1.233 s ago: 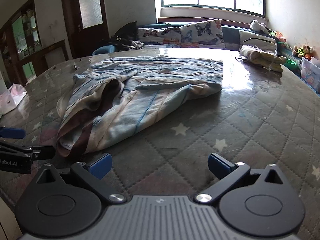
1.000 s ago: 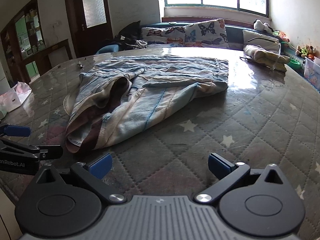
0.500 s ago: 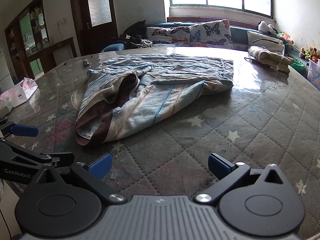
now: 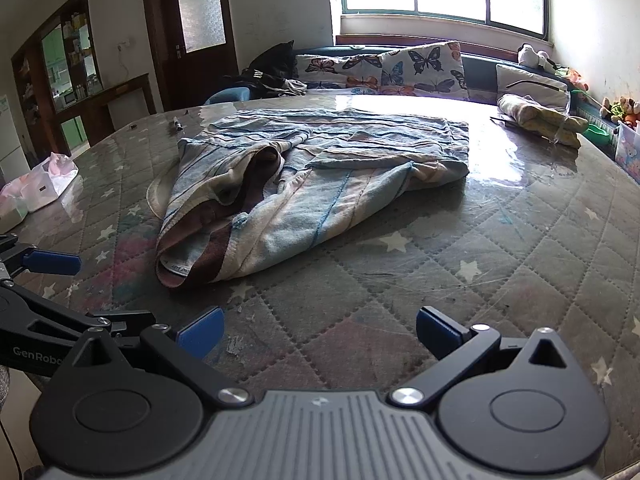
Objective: Fold clothes
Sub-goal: 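Move both tools toward the crumpled striped towel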
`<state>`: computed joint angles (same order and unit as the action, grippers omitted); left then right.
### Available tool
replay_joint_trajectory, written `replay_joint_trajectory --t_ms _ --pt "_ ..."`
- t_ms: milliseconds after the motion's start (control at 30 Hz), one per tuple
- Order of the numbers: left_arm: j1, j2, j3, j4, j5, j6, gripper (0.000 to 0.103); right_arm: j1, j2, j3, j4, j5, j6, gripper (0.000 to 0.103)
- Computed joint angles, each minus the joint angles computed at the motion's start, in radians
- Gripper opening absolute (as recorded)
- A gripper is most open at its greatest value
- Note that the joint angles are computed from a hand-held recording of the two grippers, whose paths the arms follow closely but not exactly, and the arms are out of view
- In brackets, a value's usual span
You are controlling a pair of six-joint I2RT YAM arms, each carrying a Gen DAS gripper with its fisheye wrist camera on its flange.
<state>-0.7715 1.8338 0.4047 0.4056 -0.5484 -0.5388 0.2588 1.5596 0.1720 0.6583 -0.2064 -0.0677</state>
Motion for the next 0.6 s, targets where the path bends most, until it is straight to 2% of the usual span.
replay_joint_trajectory --t_ms 600 --pt "0.004 0.002 0.013 -0.016 0.003 0.005 0.103 0.01 -0.013 0.015 -0.029 0.006 -0.01 0.103"
